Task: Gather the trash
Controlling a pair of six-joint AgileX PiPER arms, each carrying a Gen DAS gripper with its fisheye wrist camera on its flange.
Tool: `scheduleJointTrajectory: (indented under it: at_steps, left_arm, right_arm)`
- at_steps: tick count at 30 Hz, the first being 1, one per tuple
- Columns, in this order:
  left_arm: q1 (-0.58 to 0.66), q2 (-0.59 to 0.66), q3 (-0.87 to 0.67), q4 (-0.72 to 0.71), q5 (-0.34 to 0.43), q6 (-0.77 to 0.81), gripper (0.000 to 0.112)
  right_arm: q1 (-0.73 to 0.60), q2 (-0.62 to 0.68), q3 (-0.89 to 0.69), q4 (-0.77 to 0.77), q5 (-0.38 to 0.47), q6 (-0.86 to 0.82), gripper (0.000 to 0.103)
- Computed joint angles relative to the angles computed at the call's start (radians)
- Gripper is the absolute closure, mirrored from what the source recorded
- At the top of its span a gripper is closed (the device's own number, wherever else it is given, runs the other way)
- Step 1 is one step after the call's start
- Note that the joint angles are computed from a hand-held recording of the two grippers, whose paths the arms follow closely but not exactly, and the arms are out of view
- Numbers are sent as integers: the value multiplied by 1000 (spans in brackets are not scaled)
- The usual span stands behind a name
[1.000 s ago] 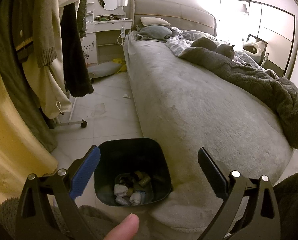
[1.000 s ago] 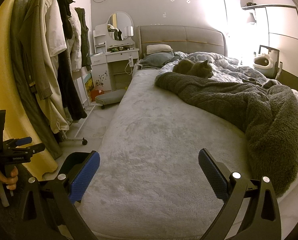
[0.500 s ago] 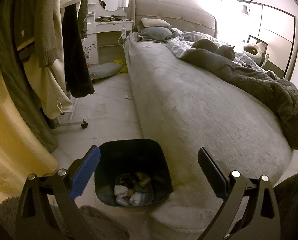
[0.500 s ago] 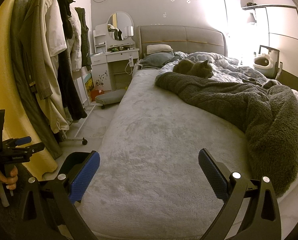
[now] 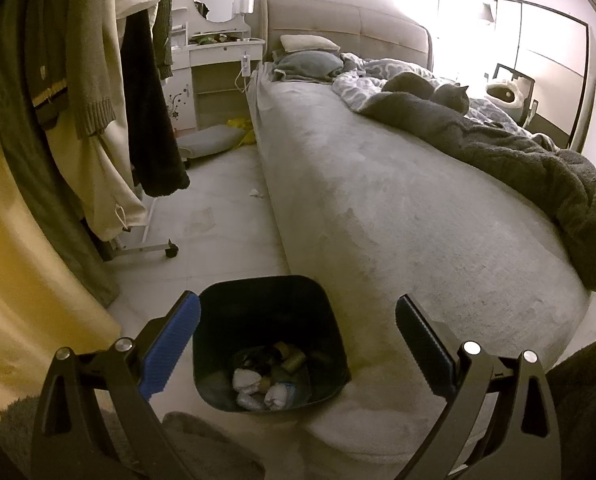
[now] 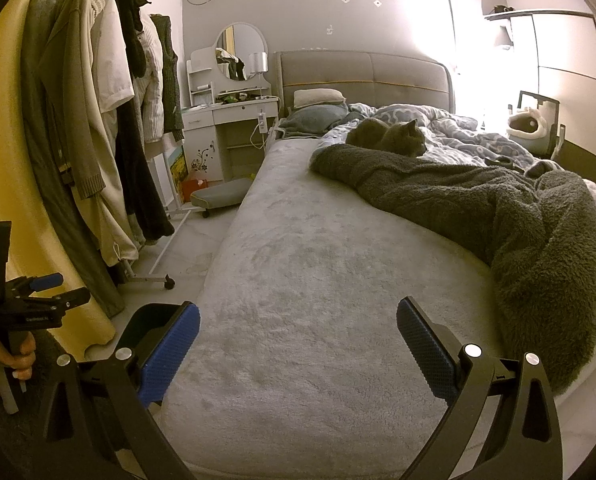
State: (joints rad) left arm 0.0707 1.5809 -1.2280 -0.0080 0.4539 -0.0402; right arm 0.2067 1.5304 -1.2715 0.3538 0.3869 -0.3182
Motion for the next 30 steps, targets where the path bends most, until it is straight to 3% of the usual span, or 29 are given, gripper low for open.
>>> scheduleJointTrajectory:
  at_steps: [20, 26, 30]
  left_arm:
    - [-9, -1, -3, 14, 5, -15, 13]
    - [23, 6, -15, -119, 18, 74, 13]
    - [21, 7, -16, -121, 18, 74, 13]
  right_arm:
    - [2, 0, -1, -4, 0, 4, 3]
    - [2, 1, -2, -5, 1, 5, 3]
    - [4, 0, 0, -12, 0, 12, 3]
